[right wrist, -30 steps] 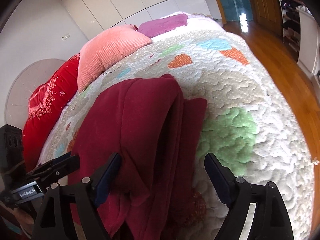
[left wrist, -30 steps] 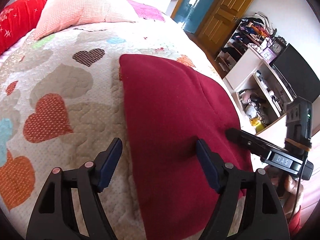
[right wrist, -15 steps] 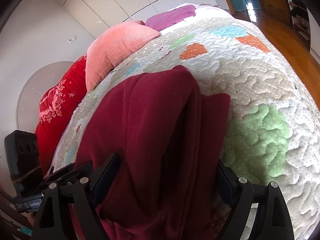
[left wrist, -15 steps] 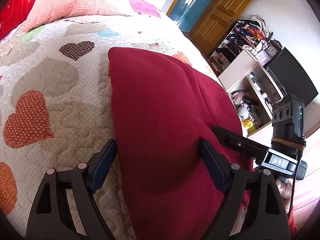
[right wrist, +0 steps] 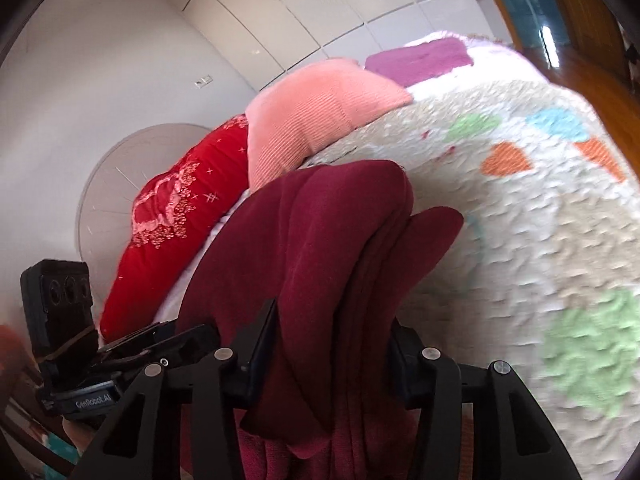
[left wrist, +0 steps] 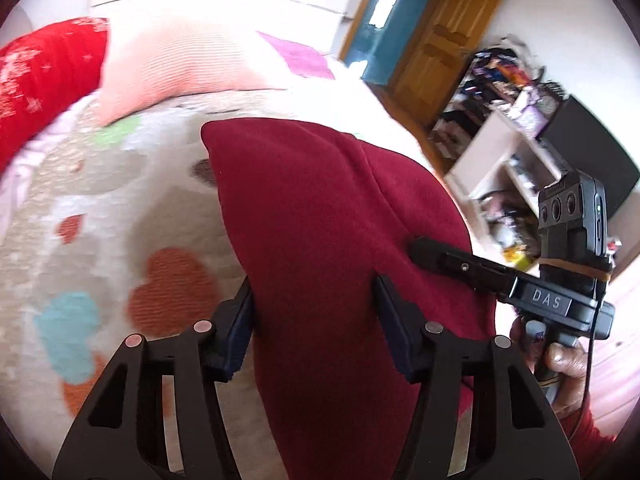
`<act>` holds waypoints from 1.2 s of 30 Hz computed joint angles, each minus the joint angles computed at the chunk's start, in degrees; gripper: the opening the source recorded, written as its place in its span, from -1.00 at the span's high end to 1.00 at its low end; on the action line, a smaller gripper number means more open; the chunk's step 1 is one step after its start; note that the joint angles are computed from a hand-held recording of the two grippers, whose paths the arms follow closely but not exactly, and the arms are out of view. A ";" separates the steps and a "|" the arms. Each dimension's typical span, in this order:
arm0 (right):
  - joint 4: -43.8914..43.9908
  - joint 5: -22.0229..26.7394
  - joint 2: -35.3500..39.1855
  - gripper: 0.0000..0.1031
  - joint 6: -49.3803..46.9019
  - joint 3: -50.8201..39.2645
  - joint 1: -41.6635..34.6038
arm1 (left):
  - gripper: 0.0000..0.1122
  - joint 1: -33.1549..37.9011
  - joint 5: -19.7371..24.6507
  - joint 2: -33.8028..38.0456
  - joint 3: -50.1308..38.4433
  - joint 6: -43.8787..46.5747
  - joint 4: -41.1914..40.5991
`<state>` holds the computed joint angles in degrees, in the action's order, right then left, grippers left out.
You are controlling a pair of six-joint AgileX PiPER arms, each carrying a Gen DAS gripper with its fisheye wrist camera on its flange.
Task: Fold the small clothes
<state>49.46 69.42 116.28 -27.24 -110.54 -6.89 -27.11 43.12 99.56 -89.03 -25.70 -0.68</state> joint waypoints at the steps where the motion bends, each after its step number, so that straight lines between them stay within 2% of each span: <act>1: -1.17 -0.50 0.50 -0.07 1.38 -0.12 1.30 | -0.02 0.68 0.39 0.14 1.08 -0.31 0.23; 3: -8.92 -1.84 1.61 -0.11 6.12 -2.13 4.68 | -0.03 1.68 3.18 2.31 1.67 -2.16 1.53; 4: -13.13 -3.51 0.91 -0.11 7.92 -1.69 5.91 | -0.04 2.09 3.01 2.70 2.72 -2.42 1.69; 5: -15.05 -6.28 -1.08 -0.11 7.62 0.71 6.19 | -0.12 2.60 0.55 1.84 5.15 -2.30 1.09; 6: -14.68 -6.83 -2.23 -0.11 7.17 1.49 5.88 | -0.16 3.21 -1.99 0.56 7.47 -2.01 -0.15; 8: -10.47 -5.01 -3.50 -0.10 4.63 1.11 4.40 | -0.16 3.32 -2.82 -0.62 8.55 -2.96 -0.29; 10: -11.73 -3.70 -4.96 0.02 2.06 -0.54 6.04 | -0.16 2.26 -2.52 -0.48 8.07 -5.99 3.12; 12: -13.61 -3.50 -5.56 0.30 0.31 -0.99 8.59 | -0.16 0.41 -1.48 0.03 7.17 -9.57 7.65; 13: -14.78 -3.63 -5.52 0.33 -0.34 -0.69 10.04 | -0.16 -0.33 -1.32 0.12 7.20 -10.92 9.29; 16: -24.94 -8.90 -5.82 0.38 1.30 4.07 14.16 | -0.16 -2.00 -0.71 -0.05 7.20 -14.04 12.71; 18: -30.90 -14.40 -6.74 0.38 2.62 9.13 16.30 | -0.16 -2.68 -0.61 0.21 6.88 -14.32 13.26; 19: -30.75 -15.69 -7.13 0.38 2.40 10.25 16.27 | -0.16 -3.21 -0.02 0.58 6.36 -15.40 14.82; 25: -26.79 -14.69 -11.57 0.34 1.91 10.93 14.05 | -0.16 -6.98 3.26 0.70 5.35 -21.38 24.19; 29: -28.36 -18.15 -15.96 0.04 4.26 14.57 14.28 | -0.16 -8.80 5.41 0.54 5.18 -25.24 28.94; 36: -30.55 -19.93 -18.50 0.02 7.96 16.83 14.72 | -0.16 -10.82 7.41 -1.06 6.86 -31.62 34.40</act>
<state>18.90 49.49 97.78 -19.28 -93.71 7.83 -37.92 50.53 98.50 -82.17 -57.32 33.72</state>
